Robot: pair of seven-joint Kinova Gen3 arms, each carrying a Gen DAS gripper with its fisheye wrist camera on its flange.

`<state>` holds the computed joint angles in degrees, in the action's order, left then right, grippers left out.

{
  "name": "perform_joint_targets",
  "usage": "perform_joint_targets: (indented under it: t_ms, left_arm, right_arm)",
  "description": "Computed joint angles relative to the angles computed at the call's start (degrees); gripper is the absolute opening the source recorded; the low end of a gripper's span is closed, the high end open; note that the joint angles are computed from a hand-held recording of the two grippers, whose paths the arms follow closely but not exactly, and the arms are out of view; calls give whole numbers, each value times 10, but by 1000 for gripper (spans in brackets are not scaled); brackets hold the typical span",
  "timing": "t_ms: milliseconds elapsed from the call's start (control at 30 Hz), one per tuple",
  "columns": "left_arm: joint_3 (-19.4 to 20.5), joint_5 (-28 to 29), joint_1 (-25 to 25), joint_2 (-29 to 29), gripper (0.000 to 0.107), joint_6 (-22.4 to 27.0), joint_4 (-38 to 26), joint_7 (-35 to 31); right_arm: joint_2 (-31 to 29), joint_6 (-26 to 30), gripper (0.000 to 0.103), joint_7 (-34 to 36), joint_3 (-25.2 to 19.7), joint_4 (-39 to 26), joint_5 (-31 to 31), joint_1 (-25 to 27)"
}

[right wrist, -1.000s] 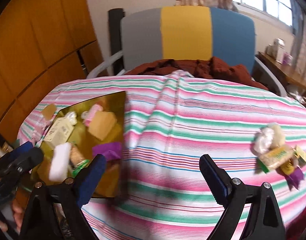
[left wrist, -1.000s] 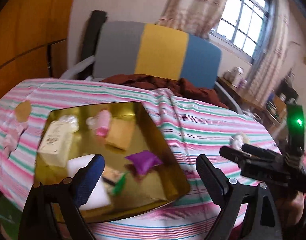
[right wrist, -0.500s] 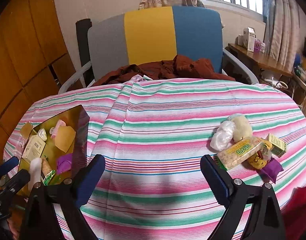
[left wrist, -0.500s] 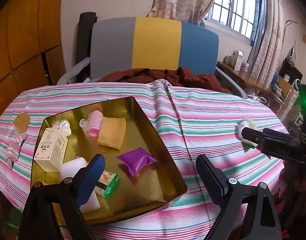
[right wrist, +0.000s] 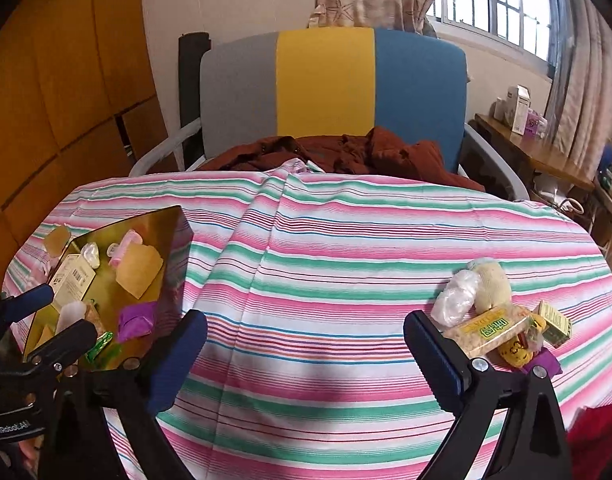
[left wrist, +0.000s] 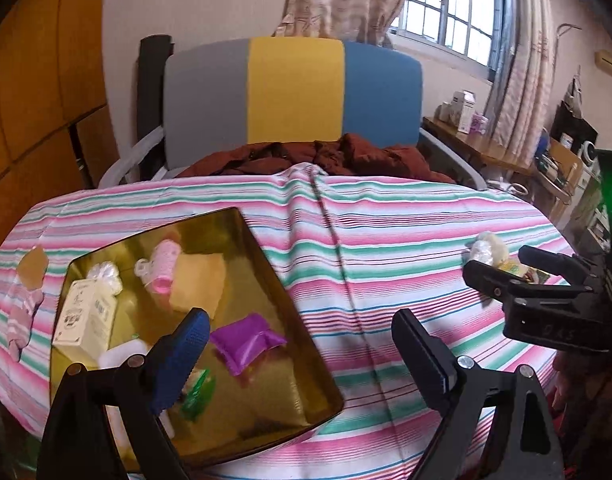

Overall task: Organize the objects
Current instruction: 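Move both open grippers from the gold tray back to the item pile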

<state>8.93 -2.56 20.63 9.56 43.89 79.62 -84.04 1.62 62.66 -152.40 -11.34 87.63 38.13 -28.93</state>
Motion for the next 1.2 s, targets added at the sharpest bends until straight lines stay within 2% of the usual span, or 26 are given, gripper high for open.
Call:
perform_joint_targets:
  t_ms: [367, 667, 867, 967, 1067, 1200]
  left_arm:
    - [23, 46, 18, 37, 93, 13, -47, -60]
    - [30, 63, 48, 77, 89, 48, -95, -89]
    - [41, 81, 65, 131, 80, 91, -162, -128]
    - [57, 100, 72, 160, 80, 109, -199, -174]
    - [66, 123, 81, 190, 79, 124, -236, -222]
    - [76, 150, 100, 242, 73, 167, -313, -280]
  right_arm:
    - [-42, 33, 99, -14, 11, 35, 6, 54]
    - [-104, 20, 100, -74, 28, 92, 15, 160]
    - [-154, -36, 103, -152, 45, 155, -14, 240]
    - [-172, -78, 103, -157, 69, 177, -67, 269]
    - [-186, -108, 103, -159, 72, 191, -89, 293]
    - [-191, -133, 103, -130, 76, 198, -125, 312]
